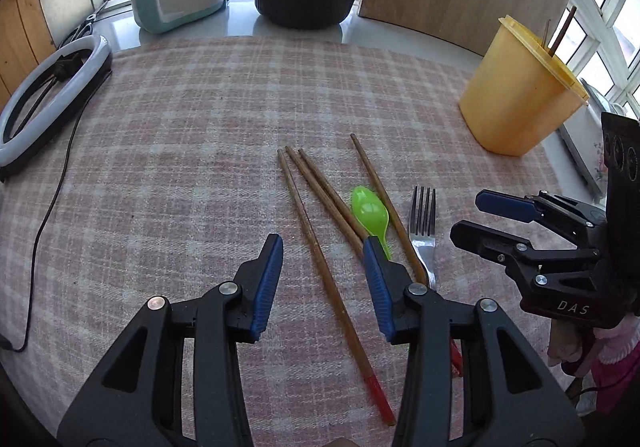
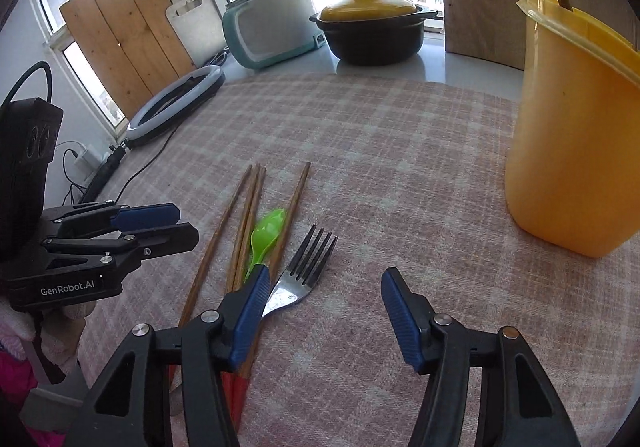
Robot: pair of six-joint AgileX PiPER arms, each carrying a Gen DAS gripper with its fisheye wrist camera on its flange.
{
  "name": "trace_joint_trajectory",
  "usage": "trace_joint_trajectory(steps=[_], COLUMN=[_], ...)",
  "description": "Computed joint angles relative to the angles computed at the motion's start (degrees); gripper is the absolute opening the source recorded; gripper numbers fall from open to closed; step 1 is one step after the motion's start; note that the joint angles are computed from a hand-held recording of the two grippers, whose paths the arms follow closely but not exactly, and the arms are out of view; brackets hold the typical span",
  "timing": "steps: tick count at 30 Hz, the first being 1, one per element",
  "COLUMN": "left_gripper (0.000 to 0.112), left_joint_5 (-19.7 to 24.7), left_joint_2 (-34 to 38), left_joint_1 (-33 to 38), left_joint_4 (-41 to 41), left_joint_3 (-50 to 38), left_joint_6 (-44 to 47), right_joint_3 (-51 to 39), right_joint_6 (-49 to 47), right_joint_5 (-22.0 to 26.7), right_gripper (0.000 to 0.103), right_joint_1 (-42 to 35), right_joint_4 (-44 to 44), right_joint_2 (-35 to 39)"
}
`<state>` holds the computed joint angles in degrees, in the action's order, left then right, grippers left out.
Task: Organize utensils
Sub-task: 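Move both tools back down to the chopsticks, fork and green spoon, then grasp a chopstick with the left tool while the right tool grasps the metal fork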
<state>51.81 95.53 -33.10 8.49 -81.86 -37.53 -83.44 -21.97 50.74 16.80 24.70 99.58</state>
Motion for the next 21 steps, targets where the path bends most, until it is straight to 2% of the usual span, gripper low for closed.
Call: trace_joint_trajectory(steps=[2, 3, 6, 16, 19, 21], left_gripper=[0.041, 0.035, 0.031, 0.018, 0.015, 0.010], left_joint_5=[0.1, 0.2, 0.2, 0.0, -0.3, -0.5], left_joint_2=[0.8, 1.4, 2.4, 4.5, 4.5, 4.4], left_joint_1=[-0.1, -0.2, 0.0, 0.7, 0.0, -0.2], left_joint_4=[0.4, 0.8, 1.0, 1.1, 3.1, 4.1], left_joint_3=[-0.3, -0.5, -0.6, -0.5, -0.3, 0.0], left_joint_6=[-0.2, -0.4, -0.3, 0.5, -0.3, -1.3], right_joint_3=[-1.5, -2.1, -3.6, -5.7, -6.1, -6.1], right_joint_6=[0.4, 0.8, 2.0, 4.1, 5.4, 6.7], right_joint_5=[0.9, 1.2, 2.1, 1.8, 1.1, 0.2], right_gripper=[0.056, 0.056, 0.049, 0.048, 0.045, 0.044], right_joint_1=[0.1, 0.1, 0.2, 1.6, 2.8, 4.1], right_joint_4=[0.2, 0.1, -0.3, -1.3, -2.7, -4.9], right_joint_2=[1.5, 2.1, 3.8, 6.0, 6.3, 6.4])
